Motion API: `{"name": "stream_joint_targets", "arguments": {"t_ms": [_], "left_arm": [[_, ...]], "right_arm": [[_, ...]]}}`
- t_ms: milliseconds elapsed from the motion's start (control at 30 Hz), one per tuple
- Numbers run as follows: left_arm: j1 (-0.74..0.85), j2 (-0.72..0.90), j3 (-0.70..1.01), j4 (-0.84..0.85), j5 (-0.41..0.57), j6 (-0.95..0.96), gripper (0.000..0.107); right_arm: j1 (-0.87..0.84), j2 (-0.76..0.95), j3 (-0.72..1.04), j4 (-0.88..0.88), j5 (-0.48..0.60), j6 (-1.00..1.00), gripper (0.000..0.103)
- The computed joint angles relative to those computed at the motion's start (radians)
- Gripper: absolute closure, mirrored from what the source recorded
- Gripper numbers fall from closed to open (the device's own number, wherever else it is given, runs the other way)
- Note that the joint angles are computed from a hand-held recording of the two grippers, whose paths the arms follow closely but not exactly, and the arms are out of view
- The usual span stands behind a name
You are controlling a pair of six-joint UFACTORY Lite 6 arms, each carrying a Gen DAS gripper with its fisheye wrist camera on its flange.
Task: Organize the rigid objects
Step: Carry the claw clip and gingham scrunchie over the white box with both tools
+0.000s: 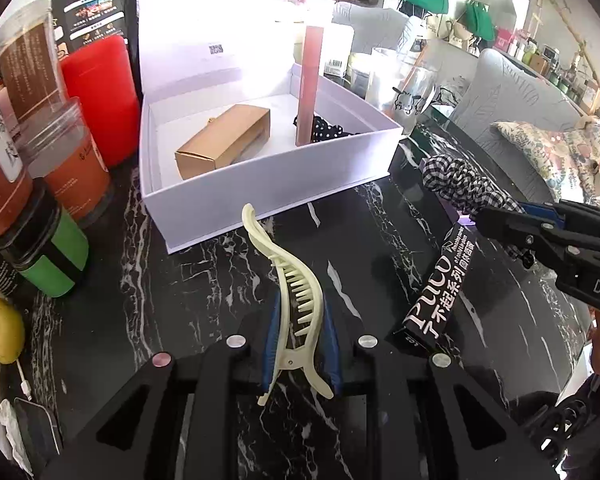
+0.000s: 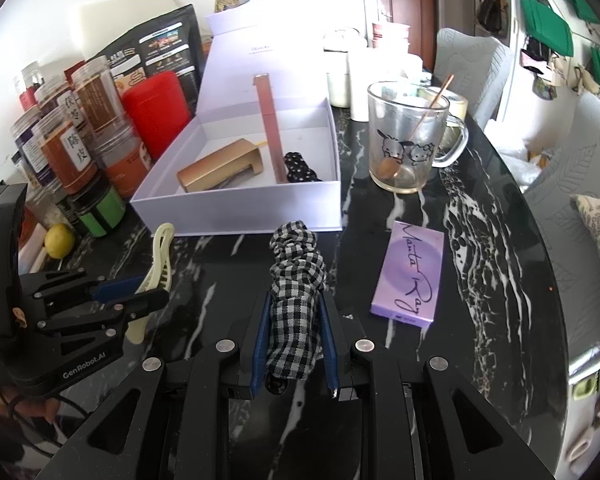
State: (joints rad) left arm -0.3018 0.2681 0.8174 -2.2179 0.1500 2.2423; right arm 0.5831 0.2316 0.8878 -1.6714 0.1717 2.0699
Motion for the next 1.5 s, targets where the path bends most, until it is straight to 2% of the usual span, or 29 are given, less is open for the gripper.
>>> {"name": "stream_joint_targets", "arguments": {"t_ms": [400,833,1167,1500], "left_arm": [[0.047,-0.139,-0.09,-0.003,0.011,0.018,0.086],[0.109,-0.267,-0.12,0.211,0.009,-0.175,0.086],[0.156,-0.291,-0.046,0.453,0.019,-0.398,0.086],[0.156,-0.196,0.127,0.728,0.028,-0.669,0.086]], "right_arm": [[0.103,-0.048,0.002,0.057,0.05,-0.03,0.08],[0.189,-0.027,0.086,0.106,0.065,-0.082,0.08],[0.193,-0.002,0.198,0.273,0.067,-0.294,0.08],[0.141,0.042,0.336,0.54,0.051,-0.633,0.08]]}}
